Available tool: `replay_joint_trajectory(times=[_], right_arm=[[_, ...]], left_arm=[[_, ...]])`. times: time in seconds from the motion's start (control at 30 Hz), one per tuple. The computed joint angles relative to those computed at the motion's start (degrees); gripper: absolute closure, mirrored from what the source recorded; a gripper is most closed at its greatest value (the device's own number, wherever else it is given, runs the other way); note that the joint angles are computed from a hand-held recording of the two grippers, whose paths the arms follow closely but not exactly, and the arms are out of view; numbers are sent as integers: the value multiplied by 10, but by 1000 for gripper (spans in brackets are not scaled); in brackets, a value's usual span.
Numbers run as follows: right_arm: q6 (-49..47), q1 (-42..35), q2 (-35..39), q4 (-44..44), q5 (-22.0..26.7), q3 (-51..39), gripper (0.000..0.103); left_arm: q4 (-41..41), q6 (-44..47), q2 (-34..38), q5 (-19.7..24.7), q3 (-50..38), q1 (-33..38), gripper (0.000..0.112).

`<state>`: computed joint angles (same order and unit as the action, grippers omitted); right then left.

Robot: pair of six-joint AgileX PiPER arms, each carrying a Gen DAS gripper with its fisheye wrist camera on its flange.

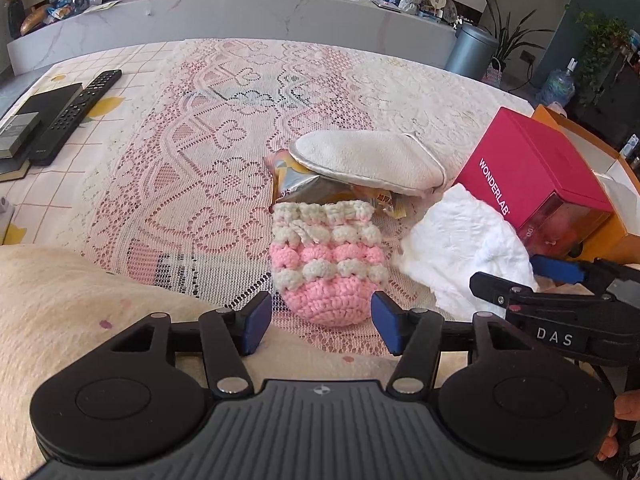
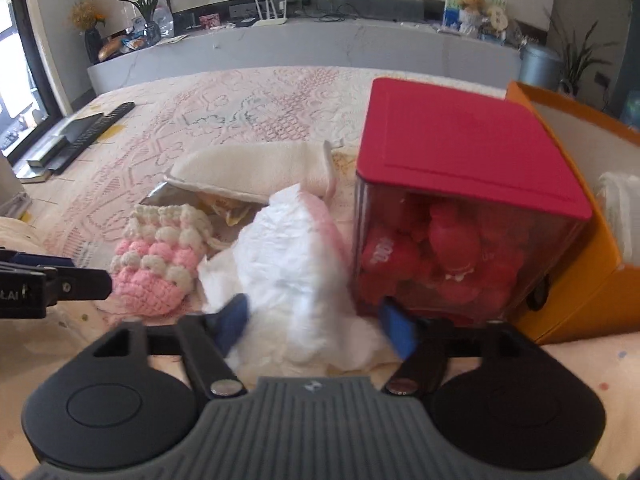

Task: Organize soft objects
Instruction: 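Grasp the pink crocheted pouch with the left tool while the right tool holds the white plastic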

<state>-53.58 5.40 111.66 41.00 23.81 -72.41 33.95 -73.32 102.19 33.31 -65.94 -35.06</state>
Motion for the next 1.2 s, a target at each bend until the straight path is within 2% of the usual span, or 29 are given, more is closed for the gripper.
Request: replay_joint_trajectory(times=[0.13, 0.2, 0.23, 0.27, 0.33, 0.43, 0.67, 0.87, 1.07, 1.2], right_arm=[[38, 2, 32, -20, 43, -43, 35], [42, 11, 42, -25, 50, -54, 59], [39, 15, 44, -27, 52, -55, 68], [30, 18, 42, -23, 48, -50, 82], [-18, 18, 31, 14, 40, -33, 86], [-70, 20, 22, 59, 43, -24, 87], [-67, 30, 52, 54, 41, -46, 87], [-74, 27, 62, 61, 47, -48, 84], [-84, 30, 70, 68, 45, -51, 77], [-89, 33, 68, 71, 39, -46, 76]], left_arm=[[-14, 15, 7, 2, -8, 2, 42], [-16, 11, 5, -10, -3, 7, 38], [-16, 8, 5, -14, -2, 8, 36], [-16, 5, 6, -16, -2, 10, 35], [-13, -6, 12, -18, -7, 11, 29], [-12, -18, 34, -15, -26, 12, 26], [-22, -31, 80, -6, -67, 23, 25], [-19, -31, 115, 34, -109, 13, 25], [-11, -40, 114, 28, -104, 11, 41], [10, -58, 109, 28, -99, 5, 62]])
